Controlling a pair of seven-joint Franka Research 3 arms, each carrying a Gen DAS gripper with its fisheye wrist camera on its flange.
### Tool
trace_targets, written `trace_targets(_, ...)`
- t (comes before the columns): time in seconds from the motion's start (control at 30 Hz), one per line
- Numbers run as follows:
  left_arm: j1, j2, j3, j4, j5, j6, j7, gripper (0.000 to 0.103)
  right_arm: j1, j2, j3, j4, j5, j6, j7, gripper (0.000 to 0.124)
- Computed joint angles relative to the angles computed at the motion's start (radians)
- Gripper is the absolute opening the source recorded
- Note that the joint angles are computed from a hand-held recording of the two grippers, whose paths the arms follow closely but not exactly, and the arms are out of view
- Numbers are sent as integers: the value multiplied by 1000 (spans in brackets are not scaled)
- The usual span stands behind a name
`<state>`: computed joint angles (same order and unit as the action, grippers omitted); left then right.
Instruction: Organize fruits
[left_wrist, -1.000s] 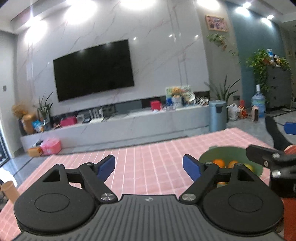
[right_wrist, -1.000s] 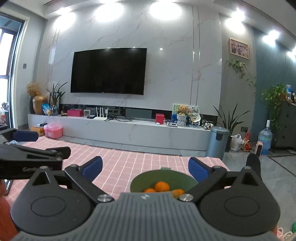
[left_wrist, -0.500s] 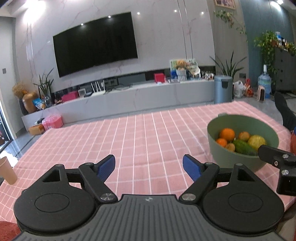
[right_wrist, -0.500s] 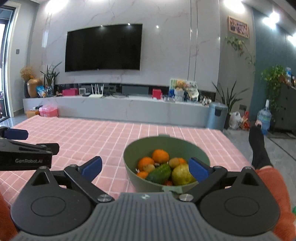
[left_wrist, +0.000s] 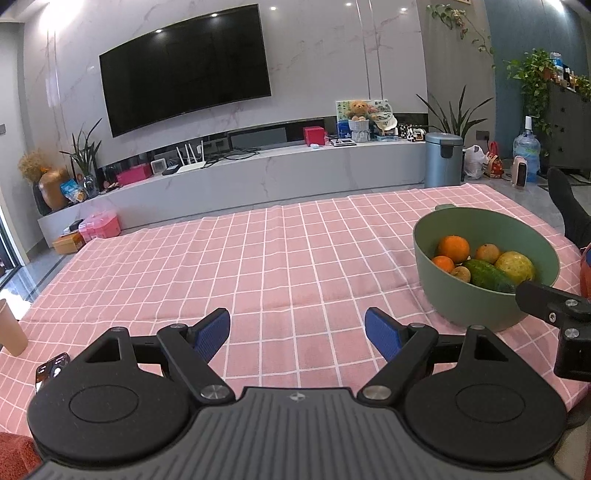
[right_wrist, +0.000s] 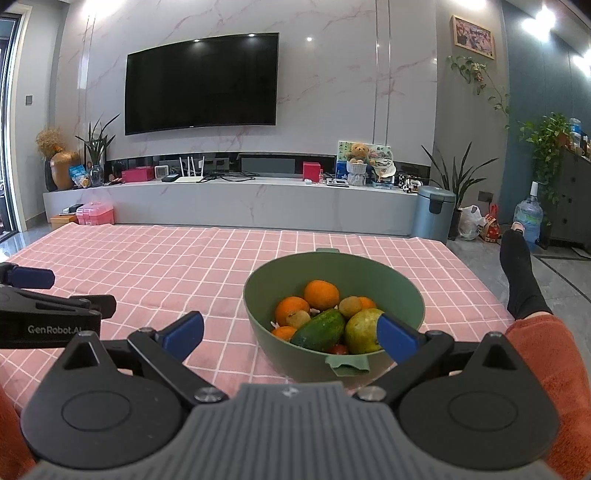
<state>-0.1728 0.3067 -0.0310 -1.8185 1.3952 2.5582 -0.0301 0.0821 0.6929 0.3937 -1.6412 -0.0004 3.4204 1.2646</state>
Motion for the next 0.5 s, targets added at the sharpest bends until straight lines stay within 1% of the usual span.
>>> trace_targets(0.5,5,-10,-1,-5,-12,5,1,97,2,2,-2,2,-2,1,2,96)
